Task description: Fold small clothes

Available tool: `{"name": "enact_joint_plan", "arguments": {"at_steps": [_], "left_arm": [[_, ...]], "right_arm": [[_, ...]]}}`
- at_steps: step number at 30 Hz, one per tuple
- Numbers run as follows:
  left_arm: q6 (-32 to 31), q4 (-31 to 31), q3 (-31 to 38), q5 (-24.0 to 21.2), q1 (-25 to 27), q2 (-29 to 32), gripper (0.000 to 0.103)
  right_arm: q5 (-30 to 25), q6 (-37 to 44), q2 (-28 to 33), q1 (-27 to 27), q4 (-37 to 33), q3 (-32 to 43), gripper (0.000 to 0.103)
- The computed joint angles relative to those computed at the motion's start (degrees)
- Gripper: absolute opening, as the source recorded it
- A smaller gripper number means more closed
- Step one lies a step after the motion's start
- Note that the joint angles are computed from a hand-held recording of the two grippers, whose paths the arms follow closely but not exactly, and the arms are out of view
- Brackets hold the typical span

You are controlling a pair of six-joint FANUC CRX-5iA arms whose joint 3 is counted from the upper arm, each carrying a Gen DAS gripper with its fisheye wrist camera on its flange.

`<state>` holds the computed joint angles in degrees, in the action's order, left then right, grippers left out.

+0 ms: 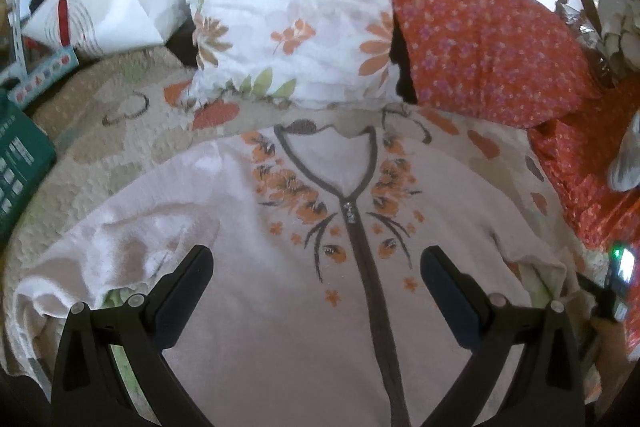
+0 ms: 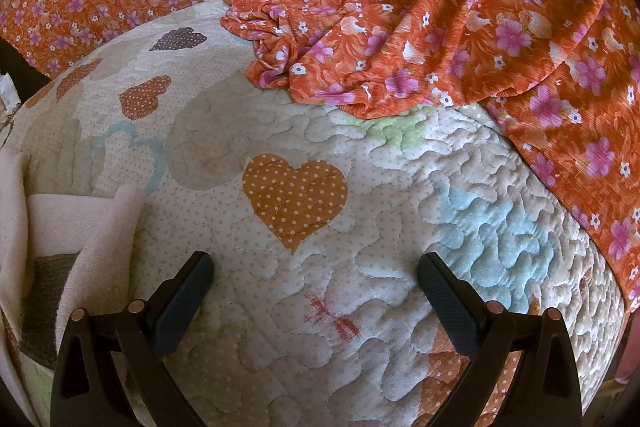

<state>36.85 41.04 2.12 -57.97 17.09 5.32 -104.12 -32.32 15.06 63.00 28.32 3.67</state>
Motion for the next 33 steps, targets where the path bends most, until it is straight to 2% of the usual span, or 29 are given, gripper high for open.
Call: {"name": "enact_joint_plan", "arguments": {"at_steps": [5,8,11,13,14,16,18,21,22,25,27,29,31,33], "left_arm": [[-3.7,2.7,-5.7,5.2,-0.2,-4.8,0.103],[-2.9,3.3,-7.0,6.5,-0.1,-6.2,0.103],[-0.9,3.2,-7.9,6.7,0.4,-7.3,0.103],[1.3,1.1,-8.0,6.8,0.5,-7.8,0.103],[2.2,-0.2,-7.7,6.6,0.4,-7.8,0.103],[3.6,-1.9,-7.1,5.2,0.5,-7.6,0.103],[3.1,-1.6,-7.3,3.6,0.8,-7.5,0.103],[0.2,-1.3,-9.3,5.2,0.6,-8.3,0.103],[-0.8,-1.4,-10.0,6.2,0.4,-8.6,0.103],[-0.9,-3.3,-9.3,5.8,0.0,-7.5,0.103],[-0.6,-3.9,-7.6,3.5,0.2,-5.8,0.103],[-1.5,-4.3,-7.0,3.8,0.3,-5.1,0.103],[-2.6,-5.6,-6.3,4.1,1.0,-4.2,0.103],[-3.0,-6.6,-5.3,3.1,2.8,-2.9,0.103]], "right_arm": [[2.7,-1.5,-1.5,-0.6,0.7,-2.1,0.103],[4.8,-0.9,-3.2,-0.9,-0.1,-2.8,0.103],[4.4,3.2,-3.4,-1.0,-2.9,-0.4,0.101],[1.2,-0.4,-2.9,0.4,-3.0,2.5,0.093],[-0.8,-2.0,-2.1,1.3,-0.9,3.8,0.093],[-7.4,-2.2,1.5,3.8,6.1,8.5,0.094],[-9.4,0.4,4.6,5.4,13.8,11.9,0.098],[-1.3,5.7,6.3,6.9,23.0,13.4,0.098],[3.3,7.7,6.7,6.9,24.2,14.1,0.096],[8.8,14.8,11.9,5.7,24.7,21.5,0.086],[14.3,17.7,13.5,4.8,21.5,24.9,0.082],[20.1,20.1,14.7,3.3,15.5,28.1,0.078],[21.9,22.1,16.2,2.4,11.9,30.6,0.078],[21.5,24.8,18.1,1.7,8.6,33.3,0.079]]}}
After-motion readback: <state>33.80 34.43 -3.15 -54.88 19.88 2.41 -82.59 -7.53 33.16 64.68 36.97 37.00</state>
